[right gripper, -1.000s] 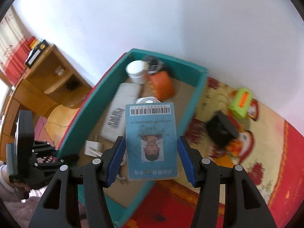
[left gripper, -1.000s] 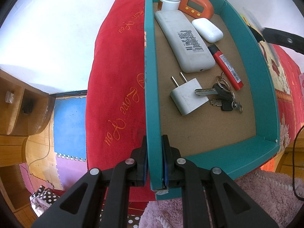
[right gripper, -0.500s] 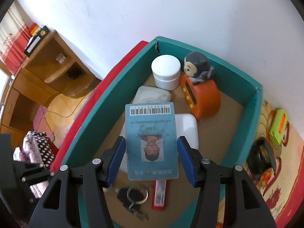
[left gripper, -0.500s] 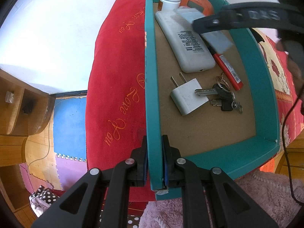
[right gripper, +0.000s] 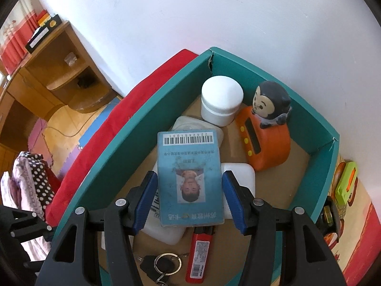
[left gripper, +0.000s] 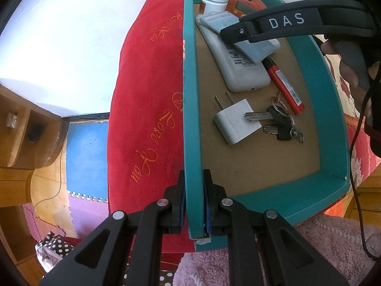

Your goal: Organize objects

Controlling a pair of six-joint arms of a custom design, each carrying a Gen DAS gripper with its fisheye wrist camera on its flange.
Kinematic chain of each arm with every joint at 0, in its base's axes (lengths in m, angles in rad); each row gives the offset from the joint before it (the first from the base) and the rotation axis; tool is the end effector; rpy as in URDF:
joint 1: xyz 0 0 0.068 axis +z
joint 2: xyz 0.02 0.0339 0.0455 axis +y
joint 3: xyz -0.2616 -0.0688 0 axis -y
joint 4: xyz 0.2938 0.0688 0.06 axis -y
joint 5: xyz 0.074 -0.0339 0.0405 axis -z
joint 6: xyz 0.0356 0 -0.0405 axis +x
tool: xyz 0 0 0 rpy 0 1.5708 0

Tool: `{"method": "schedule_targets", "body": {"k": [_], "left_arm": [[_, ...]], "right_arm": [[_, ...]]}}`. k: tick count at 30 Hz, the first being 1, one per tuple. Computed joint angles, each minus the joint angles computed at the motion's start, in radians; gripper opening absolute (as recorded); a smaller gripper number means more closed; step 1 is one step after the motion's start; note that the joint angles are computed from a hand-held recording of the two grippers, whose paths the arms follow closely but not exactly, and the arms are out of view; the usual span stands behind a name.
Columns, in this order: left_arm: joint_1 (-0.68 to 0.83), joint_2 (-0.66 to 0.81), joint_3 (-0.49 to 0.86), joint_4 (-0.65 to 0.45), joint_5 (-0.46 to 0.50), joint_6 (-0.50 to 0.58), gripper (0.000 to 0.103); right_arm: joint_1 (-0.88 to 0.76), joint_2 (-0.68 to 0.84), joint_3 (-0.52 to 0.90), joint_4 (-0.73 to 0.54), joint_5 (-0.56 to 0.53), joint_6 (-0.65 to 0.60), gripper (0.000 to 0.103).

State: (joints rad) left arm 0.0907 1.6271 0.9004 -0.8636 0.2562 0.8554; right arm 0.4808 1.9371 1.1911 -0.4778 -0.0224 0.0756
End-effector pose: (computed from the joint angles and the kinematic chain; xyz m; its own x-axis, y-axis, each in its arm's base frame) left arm 0.2917 0.0175 0.1159 -0.7229 0.6675 -0.1784 0.6909 0.7000 -0.1809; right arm 0.3609 0.1892 0.0993 -0.8668 -0.3670 -0.3375 -0.4048 0.9132 0.0467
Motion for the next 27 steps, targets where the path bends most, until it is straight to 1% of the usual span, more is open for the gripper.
{"method": "schedule_targets", "body": {"k": [8, 17, 22, 23, 24, 27], "left_arm": [[0.002, 0.004, 0.002, -0.002, -0.001, 0.015, 0.011], [0.002, 0.006, 0.004, -0.005, -0.001, 0.026, 0.011], [0.0, 0.009, 0.005, -0.002, -0.002, 0.035, 0.011], [0.0, 0.01, 0.004, -0.004, -0.003, 0.046, 0.011], [0.001, 0.019, 0.015, -0.015, -0.008, 0.095, 0.011], [-0.001, 0.015, 0.011, -0.017, -0.009, 0.105, 0.011]], "right_arm": [[0.004, -0.019, -0.021, 0.025, -0.002, 0.007, 0.058], [-0.009, -0.097, -0.076, 0.036, -0.016, 0.022, 0.058], [-0.023, -0.19, -0.148, 0.042, -0.028, 0.038, 0.058], [-0.028, -0.215, -0.166, 0.042, -0.032, 0.042, 0.058], [-0.035, -0.237, -0.181, 0.041, -0.036, 0.045, 0.058], [-0.063, -0.328, -0.246, 0.035, -0.041, 0.052, 0.058]]}}
